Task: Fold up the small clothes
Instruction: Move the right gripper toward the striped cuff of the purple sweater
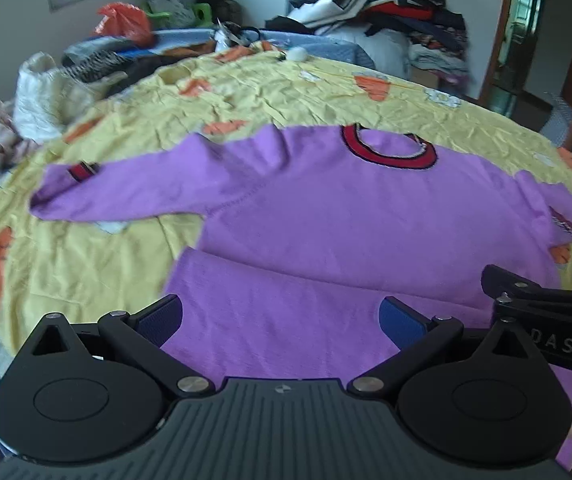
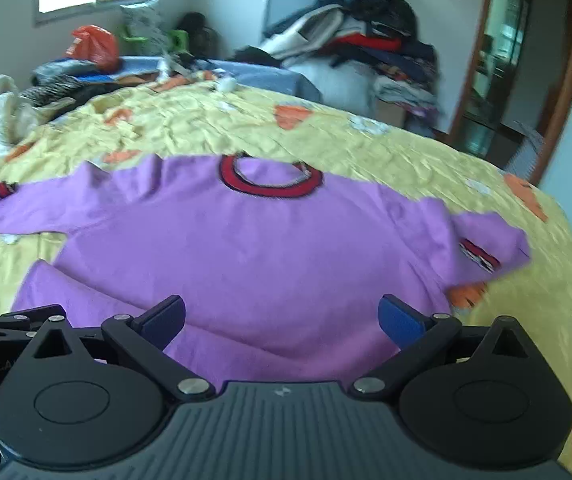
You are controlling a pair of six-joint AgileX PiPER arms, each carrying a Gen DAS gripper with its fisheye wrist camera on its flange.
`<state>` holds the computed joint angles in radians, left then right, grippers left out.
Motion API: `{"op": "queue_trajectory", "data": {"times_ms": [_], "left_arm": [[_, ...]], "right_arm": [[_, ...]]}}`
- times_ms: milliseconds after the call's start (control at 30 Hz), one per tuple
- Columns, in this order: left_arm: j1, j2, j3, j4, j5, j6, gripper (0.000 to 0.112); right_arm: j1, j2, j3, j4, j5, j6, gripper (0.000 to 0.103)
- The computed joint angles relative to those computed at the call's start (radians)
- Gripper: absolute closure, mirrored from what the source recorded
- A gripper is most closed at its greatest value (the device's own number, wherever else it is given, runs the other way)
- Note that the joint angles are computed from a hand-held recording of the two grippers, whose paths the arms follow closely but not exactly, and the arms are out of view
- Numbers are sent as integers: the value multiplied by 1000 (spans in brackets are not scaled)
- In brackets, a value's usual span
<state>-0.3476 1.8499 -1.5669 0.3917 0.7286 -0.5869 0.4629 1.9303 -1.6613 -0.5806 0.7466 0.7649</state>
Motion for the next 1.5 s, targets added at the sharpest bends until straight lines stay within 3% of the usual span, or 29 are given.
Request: {"op": "queue_trajectory", "data": {"times_ms": [167,333,467,567,633,767,900,1000,1167,1333,1500], "left_arm": [[54,29,-26,-178,-7,169,9],[69,40,-25,-214,-22,235,9],[107,31,7,-379,-95,423,9],[121,14,59,-392,-170,315,9],[125,15,60,-381,-181,265,9],[74,61,-48,-170,-50,146,9],[22,91,-98,-20,20,82,9],[25,112,-143,-96,68,142,9],[-27,191,-273,-30,216,120,9],[-75,300,-436,15,358,181,9],[-74,318,-464,-67,339,227,9]], "right_arm": [[34,13,-27,-40,102,91,0],[49,25,-47,-33,162,128,0],[58,8,-5,-81,143,164,0],[56,-17,64,-163,59,217,0],[49,-37,116,-228,0,276,0],[19,-11,84,-167,9,206,0],[-4,-17,114,-143,-42,177,0],[-14,-22,129,-147,-67,130,0],[-25,-75,247,-388,-145,341,0],[-139,-54,230,-257,-219,197,0],[-262,-12,203,-165,-263,73,0]]}}
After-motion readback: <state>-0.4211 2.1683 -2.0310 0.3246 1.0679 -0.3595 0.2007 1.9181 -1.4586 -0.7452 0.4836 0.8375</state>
